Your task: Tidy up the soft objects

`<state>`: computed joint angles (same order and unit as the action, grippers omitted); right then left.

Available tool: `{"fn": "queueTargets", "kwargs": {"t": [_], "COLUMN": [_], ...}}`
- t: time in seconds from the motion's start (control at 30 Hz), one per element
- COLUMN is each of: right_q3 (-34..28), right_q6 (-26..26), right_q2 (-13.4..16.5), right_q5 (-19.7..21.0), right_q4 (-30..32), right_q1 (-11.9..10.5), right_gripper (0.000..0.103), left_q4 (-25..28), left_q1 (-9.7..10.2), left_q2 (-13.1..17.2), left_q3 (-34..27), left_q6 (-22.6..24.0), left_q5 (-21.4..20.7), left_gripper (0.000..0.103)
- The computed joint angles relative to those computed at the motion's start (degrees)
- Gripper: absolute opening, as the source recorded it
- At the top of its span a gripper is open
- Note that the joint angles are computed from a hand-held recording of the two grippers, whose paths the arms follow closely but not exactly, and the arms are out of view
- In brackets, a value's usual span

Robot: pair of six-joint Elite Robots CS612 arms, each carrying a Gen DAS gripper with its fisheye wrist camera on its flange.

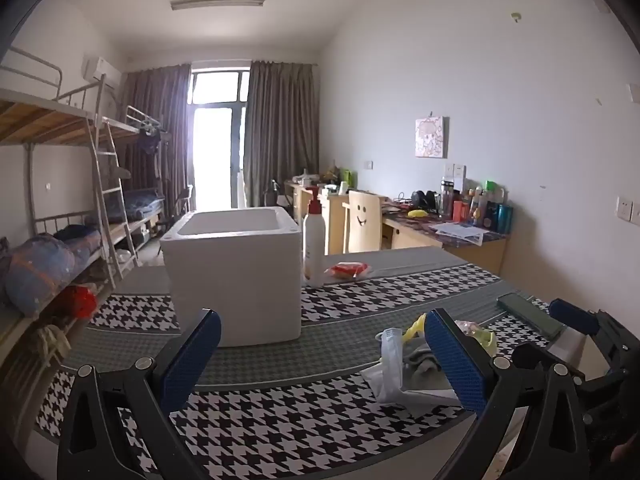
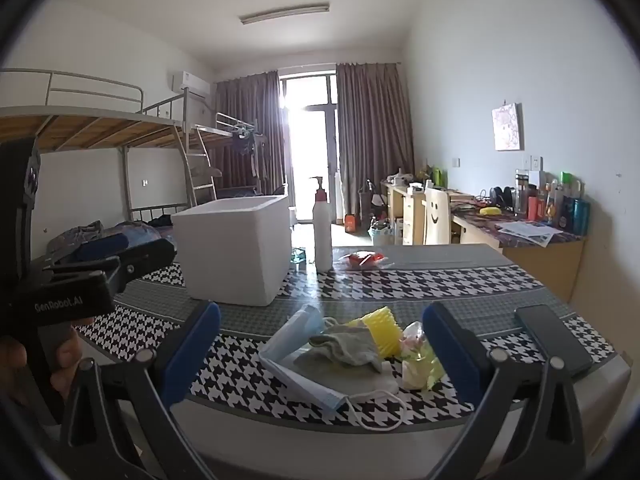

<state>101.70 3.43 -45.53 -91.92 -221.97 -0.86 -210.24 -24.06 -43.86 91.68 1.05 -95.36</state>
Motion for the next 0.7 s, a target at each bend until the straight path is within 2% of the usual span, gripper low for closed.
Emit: {"fn": "queueTargets", "kwargs": {"t": [0.07, 0.1, 0.27, 0.33, 0.7], "right_q3": [0.2, 0.2, 0.0, -0.3, 0.2], "right_q6": [0.5, -1.3, -1.1, -0.9, -0.2], "right_q2": [-0.1, 0.0, -0.2, -0.2, -0.1], "right_q5": [0.1, -0.7, -0.5, -1.0, -1.0], "right_q4": [0.1, -0.6, 0.4, 0.6, -0.2], "right_q1": [-0.2, 0.2, 0.1, 0.8, 0.2], "right_gripper": [0.102, 0.102, 0.102, 0.102, 0.102], "left_q4": [-1.3, -0.7, -0.7, -0.6, -0.4], "left_q1": [0.35, 0.40, 0.58, 0.68, 0.62], "left_q2": [0.3, 0.3, 0.1, 0.0, -0.3], "left_q3": [-0.1, -0.2, 0.3, 0.3, 0.7], "left_q6": [-1.2, -1.2, -1.1, -1.2, -2.0], "left_q5": [-0.6, -0.9, -1.4, -1.9, -2.5], "left_gripper": [0.102, 0.102, 0.102, 0.102, 0.102]}}
